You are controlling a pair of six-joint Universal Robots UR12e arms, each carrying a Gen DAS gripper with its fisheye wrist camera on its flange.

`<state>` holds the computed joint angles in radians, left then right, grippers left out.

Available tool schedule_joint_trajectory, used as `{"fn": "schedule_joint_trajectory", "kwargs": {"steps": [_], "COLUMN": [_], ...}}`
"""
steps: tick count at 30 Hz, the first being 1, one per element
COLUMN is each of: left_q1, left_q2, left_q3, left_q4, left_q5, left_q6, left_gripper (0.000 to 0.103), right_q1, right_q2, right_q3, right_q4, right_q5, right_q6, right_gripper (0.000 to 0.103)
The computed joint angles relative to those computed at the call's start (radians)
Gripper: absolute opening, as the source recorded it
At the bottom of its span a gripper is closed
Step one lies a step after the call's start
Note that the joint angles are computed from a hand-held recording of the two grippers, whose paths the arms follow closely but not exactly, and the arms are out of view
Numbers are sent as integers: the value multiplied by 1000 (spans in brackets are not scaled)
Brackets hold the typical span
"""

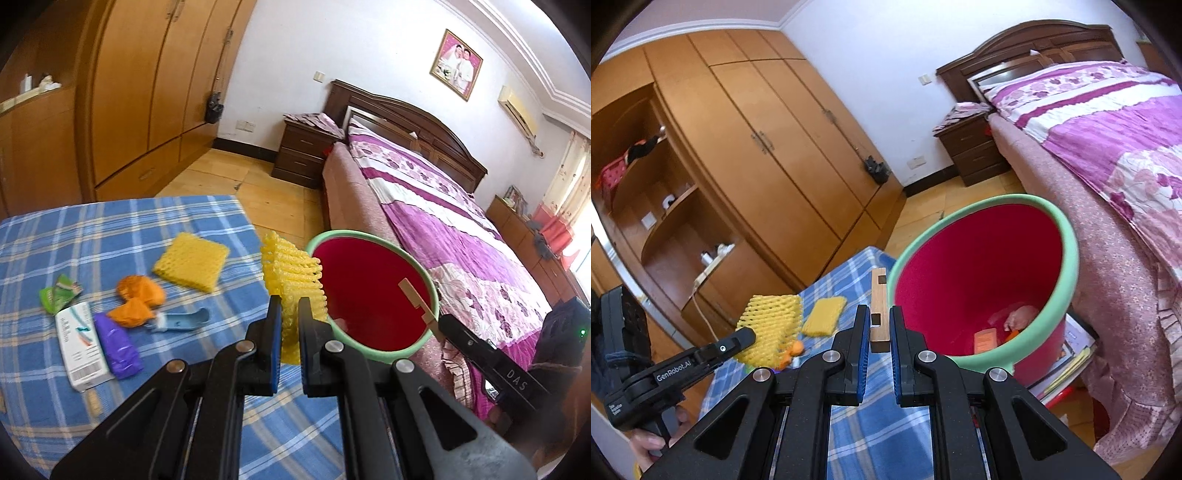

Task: Collect trash
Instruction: 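Carry the foam net and wooden stick over the red bucket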

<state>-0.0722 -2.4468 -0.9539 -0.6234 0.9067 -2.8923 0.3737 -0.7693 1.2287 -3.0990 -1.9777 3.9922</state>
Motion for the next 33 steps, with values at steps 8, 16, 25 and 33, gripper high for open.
{"fn": "schedule_joint_trajectory", "kwargs": {"steps": [8, 16, 25, 33], "left_q1": [-33, -70, -102, -112], "left_q2": [-40, -87, -142, -161], "left_q3": [80, 154, 235, 260], "left_q4": [-66, -128, -194, -224], "left_q5": [-12, 14, 60, 78], "left_q6": [37, 97, 156, 178], "left_gripper": [7, 7, 7, 7], "right_q1": [-15, -36, -56, -67], "right_q2": [-17, -26, -26, -24], "right_q3": [40, 63, 76, 81], "right_q4": [-6, 16, 50, 77], "right_q5": [-32, -51, -62, -55], "right_q6": [33, 75, 105, 128], "right_gripper": [11, 11, 11, 11]}}
